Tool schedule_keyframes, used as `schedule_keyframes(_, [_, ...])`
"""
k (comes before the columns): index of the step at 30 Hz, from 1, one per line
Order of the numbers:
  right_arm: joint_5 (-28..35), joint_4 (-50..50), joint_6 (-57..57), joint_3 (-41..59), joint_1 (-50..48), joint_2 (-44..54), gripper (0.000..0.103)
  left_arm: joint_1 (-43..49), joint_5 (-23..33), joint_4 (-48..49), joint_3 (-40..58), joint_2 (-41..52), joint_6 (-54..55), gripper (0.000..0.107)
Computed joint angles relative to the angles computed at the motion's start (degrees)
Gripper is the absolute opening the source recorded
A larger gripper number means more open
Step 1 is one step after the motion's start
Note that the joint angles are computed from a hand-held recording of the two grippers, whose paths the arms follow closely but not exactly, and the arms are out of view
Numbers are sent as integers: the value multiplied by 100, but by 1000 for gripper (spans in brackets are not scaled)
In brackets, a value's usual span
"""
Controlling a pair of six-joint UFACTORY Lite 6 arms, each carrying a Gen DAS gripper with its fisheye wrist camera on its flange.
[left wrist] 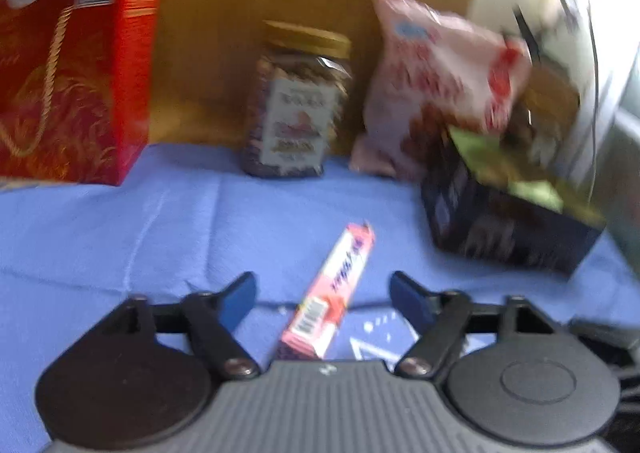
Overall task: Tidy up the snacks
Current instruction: 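Move the open left tool to the pink candy stick and close on it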
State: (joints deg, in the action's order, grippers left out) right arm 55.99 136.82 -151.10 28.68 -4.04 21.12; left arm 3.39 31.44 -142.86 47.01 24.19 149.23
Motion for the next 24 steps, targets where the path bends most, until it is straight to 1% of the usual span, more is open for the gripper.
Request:
schedule_keyframes(1, [-15,9,-3,-85,-50,-75,54,-84,-82,-131,44,99,144,50])
schedule_keyframes(2, [-21,0,0,-174,-113,-163,54,-200,-188,-374,118,217,321,39])
schedule_keyframes(3, [-6,-10,4,-263,-196,-238,54,-282,-159,-704,117,308,603,30])
schedule_keyframes(4, [20,-28,29,-293,-284,-247,54,-388,-88,-1084,29,284,1007,27])
schedule_keyframes(5, [71,-75,79,-351,-402,-276,54,-482,-82,-1224,-69,234,1197,25])
schedule_keyframes(6, [138,-148,152,-419,-546,-312,54,-530,-90,-1125,-113,170,1172,24])
schedule_keyframes(8, [286,-297,250,-556,-856,-373,54,-561,49,-521,-274,41,904,24])
schedule_keyframes(10, [404,-396,277,-655,-1107,-394,54,-702,264,-252,-621,-199,1136,24])
schedule_keyframes(12, [524,-575,364,-716,-1402,-399,54,-768,525,586,-924,-397,1038,25])
schedule_keyframes(14, [698,-779,459,-776,-1746,-405,54,-820,636,1369,-1099,-521,859,25])
schedule_keyframes(15, [719,-821,515,-772,-1845,-405,54,-861,702,1610,-1220,-579,924,29])
schedule_keyframes(16, [730,-896,562,-760,-1957,-390,54,-905,744,1610,-1349,-645,1095,31])
schedule_keyframes(17, [731,-978,599,-747,-2068,-369,54,-966,776,1379,-1506,-725,1399,40])
schedule_keyframes(18, [727,-1015,603,-732,-2145,-330,54,-979,795,1157,-1611,-786,1622,53])
schedule_keyframes(20, [704,-1072,602,-669,-2234,-222,54,-961,800,680,-1814,-948,1834,63])
schedule_keyframes(22, [693,-1123,627,-594,-2241,-113,54,-711,784,881,-1887,-1096,1295,66])
schedule_keyframes(24, [672,-1031,524,-554,-2125,-41,54,-347,823,1403,-1936,-1259,398,68])
